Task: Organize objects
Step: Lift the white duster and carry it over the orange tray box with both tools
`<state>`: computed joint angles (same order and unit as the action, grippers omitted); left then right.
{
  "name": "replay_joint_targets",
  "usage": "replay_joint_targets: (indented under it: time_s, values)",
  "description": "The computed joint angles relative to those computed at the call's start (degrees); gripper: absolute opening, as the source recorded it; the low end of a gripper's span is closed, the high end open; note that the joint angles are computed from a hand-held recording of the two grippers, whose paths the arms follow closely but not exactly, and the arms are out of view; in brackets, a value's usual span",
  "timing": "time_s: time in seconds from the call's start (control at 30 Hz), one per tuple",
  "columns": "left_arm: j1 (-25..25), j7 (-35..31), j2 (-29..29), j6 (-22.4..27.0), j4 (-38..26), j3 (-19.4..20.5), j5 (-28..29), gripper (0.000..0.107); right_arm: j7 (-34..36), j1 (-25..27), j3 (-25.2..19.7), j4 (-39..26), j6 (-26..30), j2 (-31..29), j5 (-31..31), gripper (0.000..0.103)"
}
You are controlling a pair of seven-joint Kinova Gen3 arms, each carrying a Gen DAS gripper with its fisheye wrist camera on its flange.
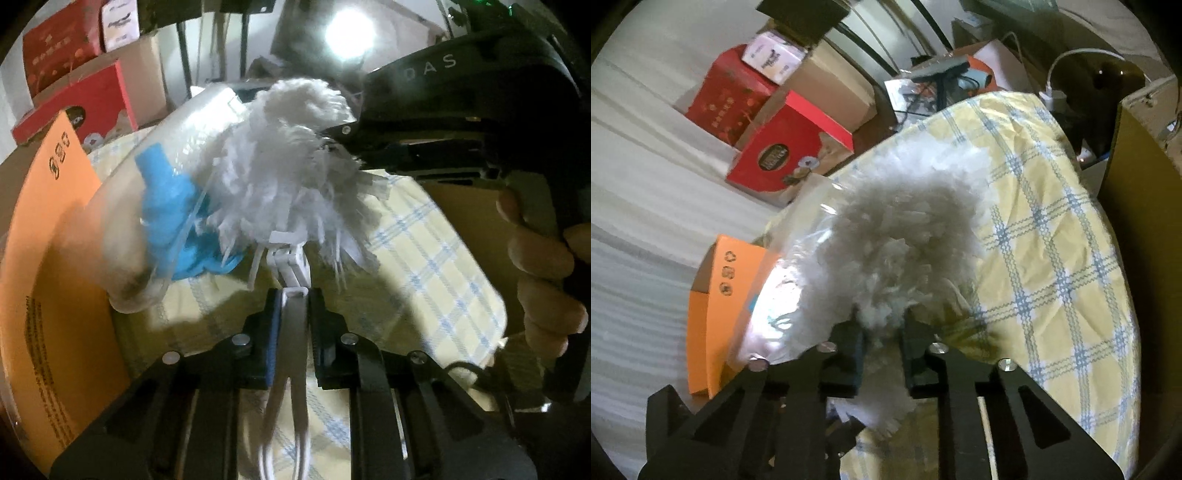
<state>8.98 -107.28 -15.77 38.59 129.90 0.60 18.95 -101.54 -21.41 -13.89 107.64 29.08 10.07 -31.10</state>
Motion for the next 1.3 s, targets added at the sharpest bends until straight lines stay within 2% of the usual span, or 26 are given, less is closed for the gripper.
replay_joint_targets:
  time_s: [0.17, 0.33, 0.57, 0.7, 0.77, 0.87, 0.97, 1.1, 1.3]
  values:
    - [0.9, -2.0, -3.0, 2.3, -1.2, -1.8, 2.0, 0.014, -3.6, -1.9, 0.8, 0.4, 0.2, -3.3, 3.7, 0.012]
    - [0.9, -2.7, -7.1, 5.4, -3.2, -3.4, 2.6, 0.014, -4.5, -2.5, 1.2, 0.1, 0.9, -7.0, 4.1, 0.012]
    - [-0.5, -3.6, -13.5, 11.4, -6.1, -7.7, 1.3, 0.014, -8.3, -5.5, 0.8, -5.1, 3.4, -9.3, 9.3, 0.012]
    - [-1.6, -6.4, -15.3, 15.6, -8.9, -11.5, -1.2, 0.014, -11.8, -7.9, -0.1, -9.9, 5.3, -8.0, 14.0, 0.012]
    - [-2.5, -7.4, -15.4, 18.3, -10.8, -12.2, -2.5, 0.014, -13.6, -9.4, -0.6, -12.2, 6.0, -7.1, 16.5, 0.012]
    - [-3.8, -10.0, -15.7, 20.7, -12.6, -13.9, -4.6, 0.014, -13.7, -10.8, -1.2, -14.9, 6.4, -5.2, 16.6, 0.012]
    - [-4.5, -13.9, -15.4, 23.6, -14.2, -19.3, -4.0, 0.014, -15.2, -13.2, -1.5, -18.0, 7.0, -2.8, 18.7, 0.012]
    - [-6.2, -20.5, -13.4, 25.0, -15.6, -25.2, -3.7, 0.014, -15.3, -15.6, -2.1, -23.2, 8.3, 1.7, 19.3, 0.011]
    - [-9.3, -29.5, -9.1, 26.7, -17.4, -29.4, -4.8, 0.014, -16.6, -20.0, -1.7, -29.2, 9.5, 7.6, 20.9, 0.011]
